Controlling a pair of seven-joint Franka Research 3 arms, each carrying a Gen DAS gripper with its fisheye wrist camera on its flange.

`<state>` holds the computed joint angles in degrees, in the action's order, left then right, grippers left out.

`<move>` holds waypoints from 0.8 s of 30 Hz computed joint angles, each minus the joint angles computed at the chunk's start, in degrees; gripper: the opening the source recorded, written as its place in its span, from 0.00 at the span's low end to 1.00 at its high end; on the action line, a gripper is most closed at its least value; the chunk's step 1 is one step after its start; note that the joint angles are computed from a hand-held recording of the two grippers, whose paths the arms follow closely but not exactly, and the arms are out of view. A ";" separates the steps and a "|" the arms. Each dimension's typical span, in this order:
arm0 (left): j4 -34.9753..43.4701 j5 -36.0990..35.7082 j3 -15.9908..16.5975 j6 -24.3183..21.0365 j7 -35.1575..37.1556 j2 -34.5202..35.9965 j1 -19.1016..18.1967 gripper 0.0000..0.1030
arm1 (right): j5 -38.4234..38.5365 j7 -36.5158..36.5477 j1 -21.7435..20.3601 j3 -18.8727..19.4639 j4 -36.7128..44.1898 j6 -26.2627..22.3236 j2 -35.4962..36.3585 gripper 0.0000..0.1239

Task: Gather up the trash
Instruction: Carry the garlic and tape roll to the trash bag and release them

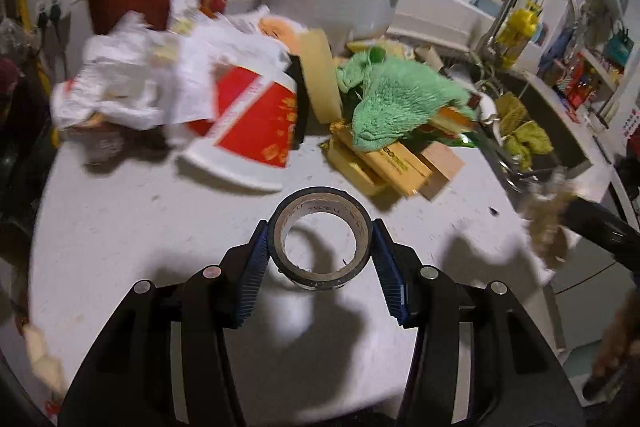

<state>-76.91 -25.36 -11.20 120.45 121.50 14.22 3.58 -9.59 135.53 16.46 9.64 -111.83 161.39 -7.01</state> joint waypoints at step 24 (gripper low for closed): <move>-38.78 11.28 10.12 -0.20 4.78 -8.66 7.18 0.48 | 18.42 -24.84 19.13 -0.15 20.95 -25.41 30.30 0.21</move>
